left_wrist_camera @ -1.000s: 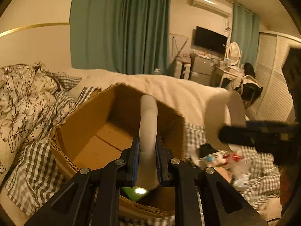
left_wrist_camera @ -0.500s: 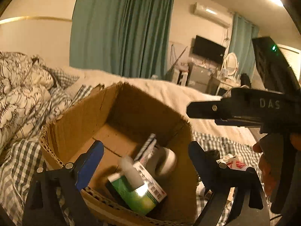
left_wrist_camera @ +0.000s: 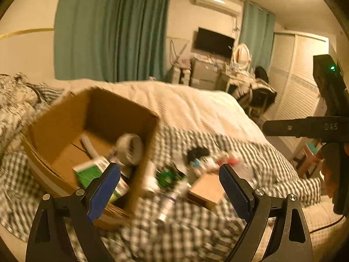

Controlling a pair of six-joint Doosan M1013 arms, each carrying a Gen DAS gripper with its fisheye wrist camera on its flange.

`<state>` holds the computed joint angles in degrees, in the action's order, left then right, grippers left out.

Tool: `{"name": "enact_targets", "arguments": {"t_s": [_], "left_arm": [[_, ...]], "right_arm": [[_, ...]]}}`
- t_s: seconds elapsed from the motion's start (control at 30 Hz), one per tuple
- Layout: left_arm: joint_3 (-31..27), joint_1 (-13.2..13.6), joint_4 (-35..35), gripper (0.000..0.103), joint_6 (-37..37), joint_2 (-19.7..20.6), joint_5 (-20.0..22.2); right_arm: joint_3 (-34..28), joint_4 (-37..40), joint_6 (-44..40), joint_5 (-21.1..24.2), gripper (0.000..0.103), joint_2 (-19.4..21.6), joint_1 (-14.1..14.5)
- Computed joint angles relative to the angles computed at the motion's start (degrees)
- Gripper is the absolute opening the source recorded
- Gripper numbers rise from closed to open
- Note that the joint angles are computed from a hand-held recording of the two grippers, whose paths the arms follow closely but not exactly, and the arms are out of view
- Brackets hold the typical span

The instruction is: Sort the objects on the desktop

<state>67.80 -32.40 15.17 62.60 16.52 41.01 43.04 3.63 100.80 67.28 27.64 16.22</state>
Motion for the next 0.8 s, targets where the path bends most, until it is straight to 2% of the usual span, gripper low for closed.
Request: {"name": "enact_targets", "arguments": {"t_s": [0.07, 0.2, 0.3, 0.43, 0.57, 0.8], "left_arm": [[0.1, -0.7, -3.3, 0.094, 1.8, 0.7, 0.7], [-0.4, -2.2, -4.0, 0.098, 2.8, 2.5, 2.5], [-2.4, -3.3, -3.1, 0.098, 5.5, 4.5, 5.7], [-5.0, -4.5, 0.2, 0.098, 8.6, 7.1, 9.7], [-7.4, -4.2, -3.3, 0.100, 11.8, 9.3, 11.3], [-12.7, -4.2, -6.8, 0.100, 18.1, 14.1, 14.5]], "right_arm": [[3.9, -0.7, -0.3, -0.8, 0.097, -2.0, -0.9], [9.5, 1.0, 0.0, -0.1, 0.097, -3.8, -3.3], [10.4, 1.7, -2.8, 0.2, 0.097, -3.4, -4.1], [10.9, 4.3, -12.5, 0.6, 0.097, -2.8, -5.1], [11.0, 11.3, -19.9, 3.1, 0.097, -1.5, -6.6], [10.7, 15.5, -27.0, 7.5, 0.097, 0.7, -7.7]]}}
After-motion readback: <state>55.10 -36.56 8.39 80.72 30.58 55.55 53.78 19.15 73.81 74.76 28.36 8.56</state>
